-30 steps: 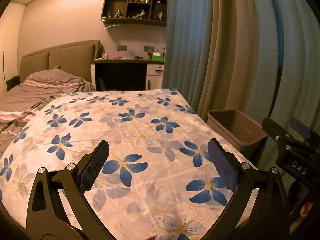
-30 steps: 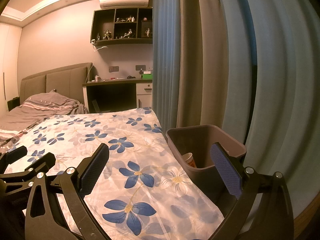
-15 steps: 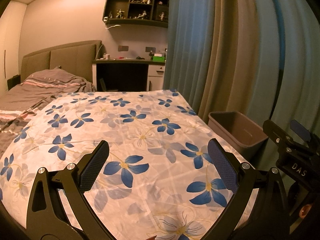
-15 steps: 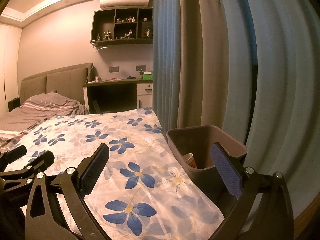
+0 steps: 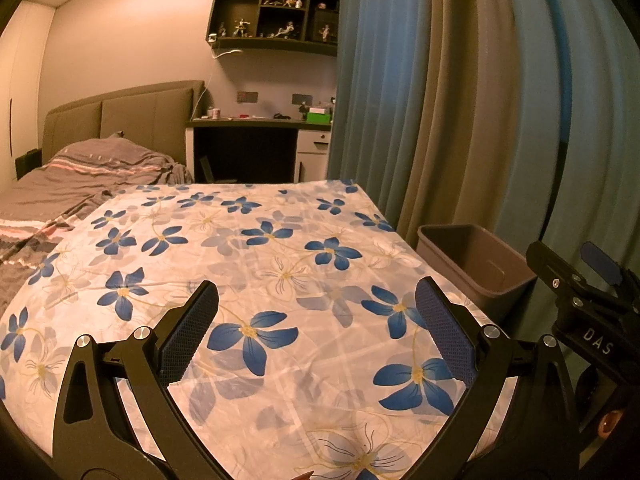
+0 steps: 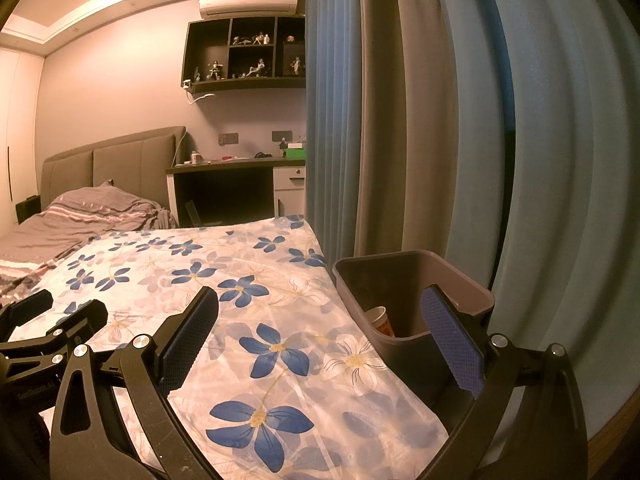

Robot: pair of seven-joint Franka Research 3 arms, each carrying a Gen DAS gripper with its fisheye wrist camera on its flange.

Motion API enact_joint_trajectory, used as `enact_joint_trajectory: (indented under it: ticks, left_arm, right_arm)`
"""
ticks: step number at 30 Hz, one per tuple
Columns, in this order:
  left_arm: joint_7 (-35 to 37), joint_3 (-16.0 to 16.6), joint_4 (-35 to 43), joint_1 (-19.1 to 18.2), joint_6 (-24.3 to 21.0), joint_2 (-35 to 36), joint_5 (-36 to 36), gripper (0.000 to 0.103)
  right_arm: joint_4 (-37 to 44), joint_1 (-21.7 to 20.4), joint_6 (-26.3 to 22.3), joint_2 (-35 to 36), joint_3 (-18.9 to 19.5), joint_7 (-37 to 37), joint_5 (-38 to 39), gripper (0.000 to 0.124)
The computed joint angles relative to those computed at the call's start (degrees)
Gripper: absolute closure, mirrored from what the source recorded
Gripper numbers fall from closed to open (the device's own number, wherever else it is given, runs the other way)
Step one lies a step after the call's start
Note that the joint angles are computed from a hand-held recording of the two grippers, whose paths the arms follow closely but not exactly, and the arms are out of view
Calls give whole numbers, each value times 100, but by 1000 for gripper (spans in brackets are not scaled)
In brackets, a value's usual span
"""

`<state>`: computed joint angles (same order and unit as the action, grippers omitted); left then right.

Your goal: Collect trash

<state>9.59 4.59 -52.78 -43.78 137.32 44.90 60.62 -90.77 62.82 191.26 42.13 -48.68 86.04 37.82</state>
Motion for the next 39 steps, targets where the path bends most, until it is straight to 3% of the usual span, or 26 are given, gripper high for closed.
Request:
enact_joint_trajectory:
  ticks: [39]
  left_arm:
    - [-16, -10, -47, 12, 15, -36, 2, 6]
  right_arm:
    - [-5, -48, 28, -35, 78, -95, 61, 27]
